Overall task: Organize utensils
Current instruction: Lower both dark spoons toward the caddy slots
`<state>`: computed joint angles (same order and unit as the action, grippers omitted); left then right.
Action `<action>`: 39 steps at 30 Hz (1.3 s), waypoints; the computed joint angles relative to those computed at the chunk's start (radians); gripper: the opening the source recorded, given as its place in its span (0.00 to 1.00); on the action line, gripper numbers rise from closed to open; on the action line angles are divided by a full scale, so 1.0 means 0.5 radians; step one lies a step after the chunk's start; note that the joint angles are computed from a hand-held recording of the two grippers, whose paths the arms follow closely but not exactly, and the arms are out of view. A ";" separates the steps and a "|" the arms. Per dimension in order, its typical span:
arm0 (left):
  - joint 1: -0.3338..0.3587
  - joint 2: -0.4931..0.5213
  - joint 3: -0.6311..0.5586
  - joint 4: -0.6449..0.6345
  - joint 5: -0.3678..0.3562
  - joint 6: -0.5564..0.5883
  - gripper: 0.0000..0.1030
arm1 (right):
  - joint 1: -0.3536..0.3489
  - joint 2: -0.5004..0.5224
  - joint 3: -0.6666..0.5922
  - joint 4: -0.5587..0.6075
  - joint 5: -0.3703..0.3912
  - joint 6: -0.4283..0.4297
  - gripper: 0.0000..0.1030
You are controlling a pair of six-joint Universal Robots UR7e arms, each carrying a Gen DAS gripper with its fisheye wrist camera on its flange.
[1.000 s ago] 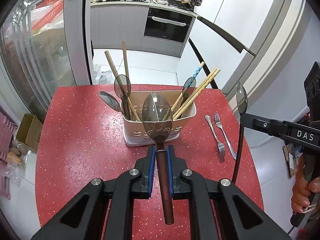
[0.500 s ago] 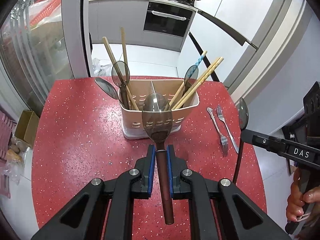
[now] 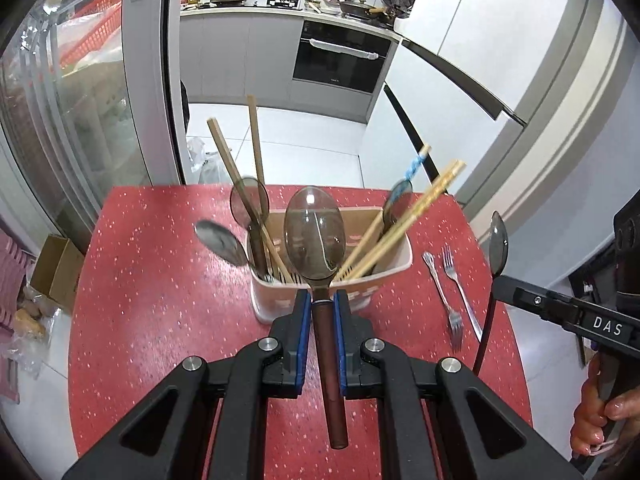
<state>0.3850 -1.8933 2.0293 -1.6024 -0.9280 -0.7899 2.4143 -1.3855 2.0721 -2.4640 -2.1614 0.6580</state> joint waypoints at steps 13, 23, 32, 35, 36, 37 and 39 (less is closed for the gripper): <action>0.120 0.124 -0.037 -0.166 0.060 0.099 0.32 | -0.061 0.145 -0.130 -0.184 -0.017 -0.179 0.09; 0.160 0.160 -0.047 -0.208 0.090 0.120 0.32 | -0.092 0.179 -0.170 -0.242 -0.029 -0.251 0.09; 0.185 0.189 -0.051 -0.311 0.212 0.127 0.32 | -0.094 0.217 -0.192 -0.326 -0.093 -0.251 0.09; 0.210 0.212 -0.056 -0.391 0.248 0.149 0.32 | -0.094 0.247 -0.206 -0.390 -0.123 -0.277 0.09; 0.218 0.224 -0.057 -0.421 0.258 0.159 0.32 | -0.095 0.257 -0.212 -0.403 -0.135 -0.287 0.09; 0.225 0.234 -0.056 -0.451 0.271 0.169 0.32 | -0.096 0.274 -0.221 -0.432 -0.149 -0.306 0.09; 0.236 0.259 -0.050 -0.521 0.303 0.196 0.32 | -0.104 0.303 -0.232 -0.479 -0.168 -0.337 0.09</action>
<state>0.5028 -1.7639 2.0041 -1.8628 -0.7765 -0.6921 2.3624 -1.2339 1.9562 -2.7037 -2.2455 0.4894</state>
